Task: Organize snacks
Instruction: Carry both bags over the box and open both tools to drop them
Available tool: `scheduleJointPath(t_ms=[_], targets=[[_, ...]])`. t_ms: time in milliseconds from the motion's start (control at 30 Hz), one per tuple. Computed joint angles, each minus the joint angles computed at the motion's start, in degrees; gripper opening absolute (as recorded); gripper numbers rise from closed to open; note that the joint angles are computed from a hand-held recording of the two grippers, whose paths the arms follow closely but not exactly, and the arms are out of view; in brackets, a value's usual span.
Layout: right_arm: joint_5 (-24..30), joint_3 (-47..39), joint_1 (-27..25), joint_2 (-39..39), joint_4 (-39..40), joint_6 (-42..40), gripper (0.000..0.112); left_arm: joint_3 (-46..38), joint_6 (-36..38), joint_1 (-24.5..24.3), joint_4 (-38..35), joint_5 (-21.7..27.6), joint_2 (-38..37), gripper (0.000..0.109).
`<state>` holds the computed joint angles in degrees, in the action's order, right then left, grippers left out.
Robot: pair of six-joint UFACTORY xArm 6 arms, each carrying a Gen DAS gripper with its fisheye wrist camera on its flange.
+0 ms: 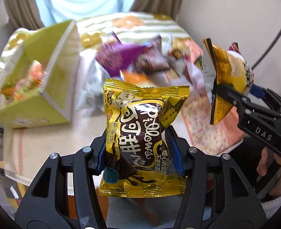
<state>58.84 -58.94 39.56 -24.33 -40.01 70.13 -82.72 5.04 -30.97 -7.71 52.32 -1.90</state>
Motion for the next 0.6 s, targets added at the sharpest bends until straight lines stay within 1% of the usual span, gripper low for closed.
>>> scheduleJointPath(t_ms=[167,233,367,433,533,600], targets=[[-2.84,-7.92,-1.46,5.37,0.91,-6.22,0.067,-6.26,-1.65,2.56,1.09,0.24,1.79,0.051],[-3.82,-11.74,-1.72,8.25,1.16,-8.04,0.067,-8.76,-1.21,4.23,1.17,0.51,2.92,0.051],[-5.30,-20.60,-2.15,15.78,2.66,-10.79,0.067,-17.10,1.19,8.51,-0.41,2.39,7.77,0.051],[-5.71,-25.44,-1.96,19.79,3.01,-11.82,0.067,-22.58,2.56,10.68,-0.82,3.57,11.36,0.051],[-4.61,-36.36,-1.56,28.66,3.12,-13.48,0.067,-30.30,4.61,13.65,-1.86,6.35,16.19,0.051],[-3.98,-43.47,-1.56,34.11,4.03,-14.92,0.067,-39.50,6.27,16.01,-2.63,10.06,22.01,0.051]])
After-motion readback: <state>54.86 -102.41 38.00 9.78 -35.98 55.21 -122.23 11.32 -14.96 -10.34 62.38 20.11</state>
